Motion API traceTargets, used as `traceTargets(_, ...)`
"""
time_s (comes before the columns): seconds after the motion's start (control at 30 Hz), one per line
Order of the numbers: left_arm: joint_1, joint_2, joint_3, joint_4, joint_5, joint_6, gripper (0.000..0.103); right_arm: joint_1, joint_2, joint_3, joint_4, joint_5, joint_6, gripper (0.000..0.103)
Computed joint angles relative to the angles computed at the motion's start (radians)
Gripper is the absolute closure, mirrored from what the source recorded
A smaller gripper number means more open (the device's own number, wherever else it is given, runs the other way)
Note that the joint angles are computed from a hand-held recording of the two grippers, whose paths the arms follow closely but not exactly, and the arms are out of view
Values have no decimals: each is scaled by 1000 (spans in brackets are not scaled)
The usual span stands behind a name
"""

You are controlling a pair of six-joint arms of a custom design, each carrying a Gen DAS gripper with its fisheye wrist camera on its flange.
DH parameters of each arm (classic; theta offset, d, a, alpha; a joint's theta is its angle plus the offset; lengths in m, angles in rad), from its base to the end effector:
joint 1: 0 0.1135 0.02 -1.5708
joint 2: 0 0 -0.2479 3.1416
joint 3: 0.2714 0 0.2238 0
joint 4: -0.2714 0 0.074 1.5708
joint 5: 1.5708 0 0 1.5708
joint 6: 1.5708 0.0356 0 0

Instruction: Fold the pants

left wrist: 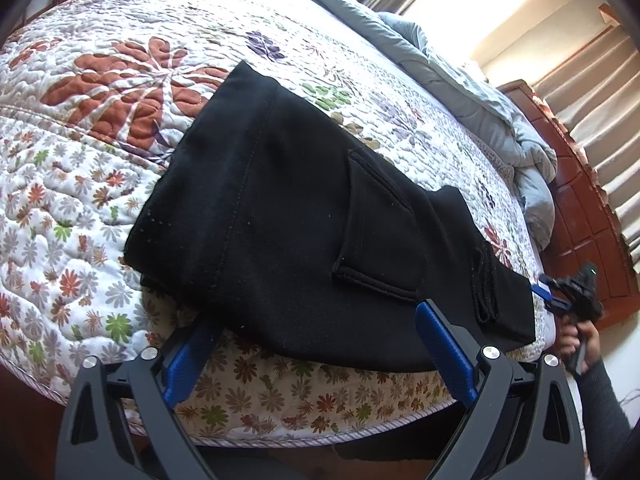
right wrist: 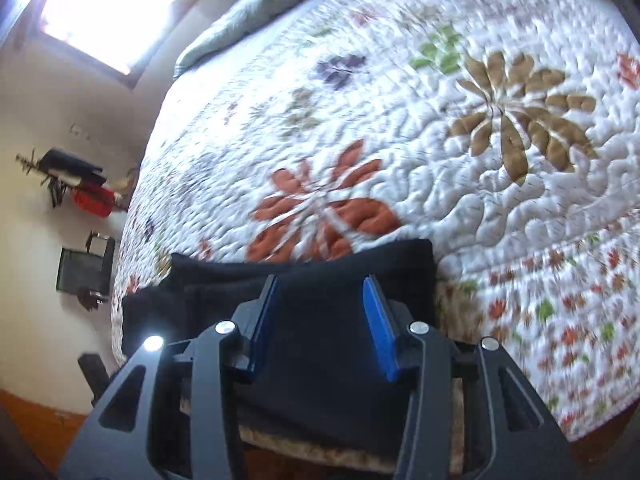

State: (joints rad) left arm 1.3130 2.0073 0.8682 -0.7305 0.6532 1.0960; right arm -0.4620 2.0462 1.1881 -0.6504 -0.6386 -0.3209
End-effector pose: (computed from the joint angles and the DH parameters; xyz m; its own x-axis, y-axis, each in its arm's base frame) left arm 0.0820 0.2260 0.0697 -0.8349 -0.3962 -0.3820 -0.1552 0.8354 -0.5273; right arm 0.3015 -0.1264 0.1076 -0.9502 0.1902 -0.2467 0.0263 0.8381 0.5449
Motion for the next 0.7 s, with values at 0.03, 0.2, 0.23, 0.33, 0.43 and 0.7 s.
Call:
traceTargets(0.03,1,-4,6,-6,-6,0,6,5,57,43,-12,9,10,64)
traceTargets(0.2,45,-46,25,-50,-5,-95,6,7,71,65,-47,17,-25,67)
traceTargets(0.23,64,-42,40,-76,6,-101,6,9,49,66,-58,16,-40,65)
traceTargets(0.33,137,-4,100,-190,69,-115,5,80,-67,47,-102,55,-108,60)
traceTargets(0.43,185,69,173,-298,126,-150,5,233,-120,113,-218,63,-166,46)
traceTargets(0.7,186,198,227,-249,212,-383,6,745,130,671,-551,87,-153,22)
